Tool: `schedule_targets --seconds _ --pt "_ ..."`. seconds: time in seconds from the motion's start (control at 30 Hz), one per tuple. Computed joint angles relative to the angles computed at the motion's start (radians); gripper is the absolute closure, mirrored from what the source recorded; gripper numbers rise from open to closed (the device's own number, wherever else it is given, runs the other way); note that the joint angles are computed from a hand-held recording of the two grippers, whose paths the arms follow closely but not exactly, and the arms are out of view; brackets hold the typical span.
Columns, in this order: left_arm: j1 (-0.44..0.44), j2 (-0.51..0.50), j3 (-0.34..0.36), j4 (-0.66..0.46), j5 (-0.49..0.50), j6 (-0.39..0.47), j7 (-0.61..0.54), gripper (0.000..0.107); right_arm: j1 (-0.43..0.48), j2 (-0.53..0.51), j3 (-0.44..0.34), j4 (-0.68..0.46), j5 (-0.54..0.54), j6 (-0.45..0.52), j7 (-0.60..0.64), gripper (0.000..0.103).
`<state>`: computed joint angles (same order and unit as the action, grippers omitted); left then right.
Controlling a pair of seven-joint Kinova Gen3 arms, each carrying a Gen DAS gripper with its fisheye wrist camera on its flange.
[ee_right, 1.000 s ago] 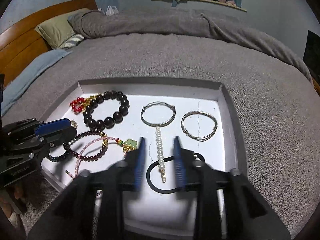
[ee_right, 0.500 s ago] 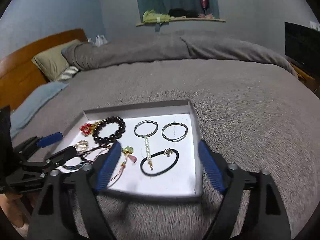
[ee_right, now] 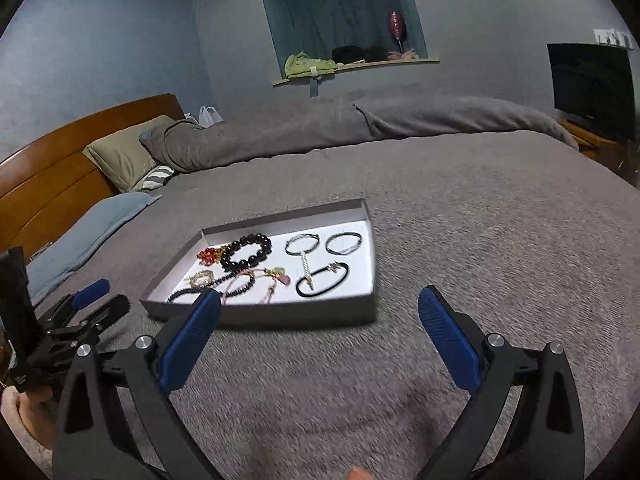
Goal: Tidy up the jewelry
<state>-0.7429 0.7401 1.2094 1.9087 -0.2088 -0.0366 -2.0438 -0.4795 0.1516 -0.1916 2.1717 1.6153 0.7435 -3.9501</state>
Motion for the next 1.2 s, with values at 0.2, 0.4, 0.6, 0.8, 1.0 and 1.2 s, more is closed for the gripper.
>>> schedule_targets --seconds 0.2,0.4,0.6,0.8,1.0,1.2 --pt "0.169 -0.194 -0.260 0.057 0.151 -0.070 0.042 0.010 -0.042 0.046 0.004 -0.025 -0.169 0.058 0.088 0.005" --pt "0.436 -0.279 -0.538 0.057 0.354 -0.076 -0.084 0.009 -0.065 0.118 0.031 -0.053 -0.187 0.060 0.104 0.005" --pt "0.559 -0.316 -0.660 0.086 0.183 -0.138 0.101 0.009 -0.102 0.160 0.078 -0.124 -0.305 0.085 0.222 0.005" --pt "0.584 -0.311 -0.688 0.051 -0.022 -0.071 0.333 0.009 -0.129 0.159 0.092 -0.144 -0.324 0.102 0.334 0.005" --pt "0.539 -0.301 -0.643 0.047 -0.057 -0.063 0.367 0.009 -0.129 0.147 0.084 -0.121 -0.281 0.097 0.279 0.005" --pt "0.524 -0.302 -0.631 0.050 -0.075 -0.067 0.383 0.009 -0.131 0.151 0.078 -0.125 -0.280 0.091 0.290 0.005"
